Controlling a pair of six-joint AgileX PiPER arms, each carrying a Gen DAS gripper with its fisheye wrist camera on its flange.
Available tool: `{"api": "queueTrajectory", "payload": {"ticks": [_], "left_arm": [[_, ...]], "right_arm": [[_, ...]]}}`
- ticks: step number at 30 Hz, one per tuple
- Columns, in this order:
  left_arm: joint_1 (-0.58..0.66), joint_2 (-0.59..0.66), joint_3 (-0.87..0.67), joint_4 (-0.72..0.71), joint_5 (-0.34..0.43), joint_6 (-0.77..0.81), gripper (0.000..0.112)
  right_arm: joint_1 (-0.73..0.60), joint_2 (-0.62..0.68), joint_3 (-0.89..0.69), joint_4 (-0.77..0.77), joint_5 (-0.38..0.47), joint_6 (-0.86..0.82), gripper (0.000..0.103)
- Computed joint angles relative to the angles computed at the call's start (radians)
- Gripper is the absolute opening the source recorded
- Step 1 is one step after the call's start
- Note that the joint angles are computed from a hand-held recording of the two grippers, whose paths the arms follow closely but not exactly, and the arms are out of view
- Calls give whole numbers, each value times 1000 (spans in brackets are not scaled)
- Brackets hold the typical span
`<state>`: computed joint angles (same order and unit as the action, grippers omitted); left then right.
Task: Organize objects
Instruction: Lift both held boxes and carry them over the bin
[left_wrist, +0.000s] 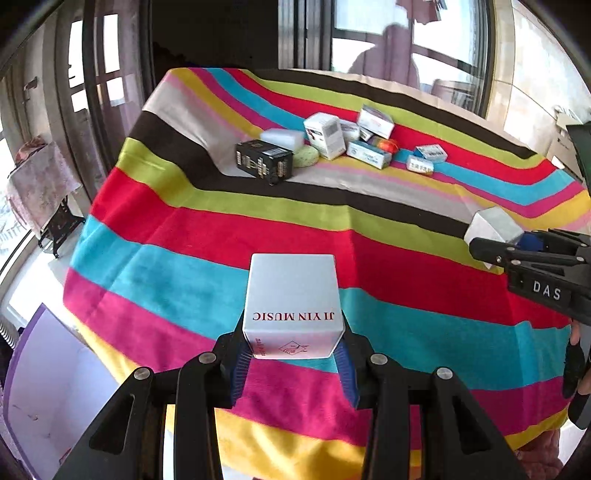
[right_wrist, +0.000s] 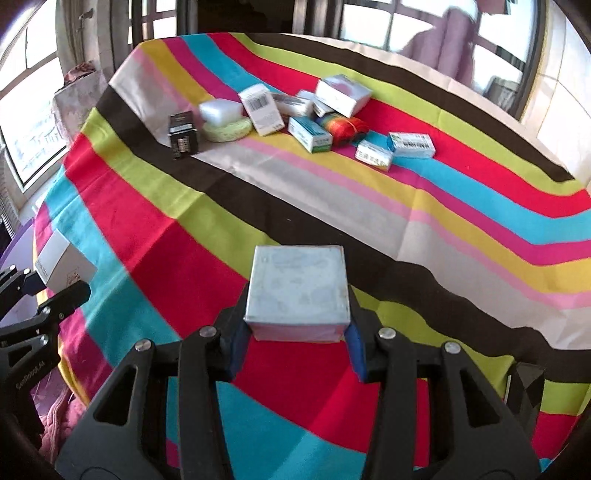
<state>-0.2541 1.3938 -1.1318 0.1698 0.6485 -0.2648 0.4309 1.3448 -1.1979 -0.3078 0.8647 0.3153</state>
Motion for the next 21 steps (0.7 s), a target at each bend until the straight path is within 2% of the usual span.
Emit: {"api": "queueTrajectory", "payload": {"ticks": [11, 14, 21], "left_arm": [[129, -87, 50, -123, -23, 113, 42], [200, -114, 78, -190, -27, 180, 42], [425, -173, 163, -377, -19, 400, 42]], "right_arm": [[162, 16, -65, -104, 81, 93, 48], [219, 30, -95, -114, 102, 103, 48], [329, 72, -144, -28, 75, 67, 48]]}}
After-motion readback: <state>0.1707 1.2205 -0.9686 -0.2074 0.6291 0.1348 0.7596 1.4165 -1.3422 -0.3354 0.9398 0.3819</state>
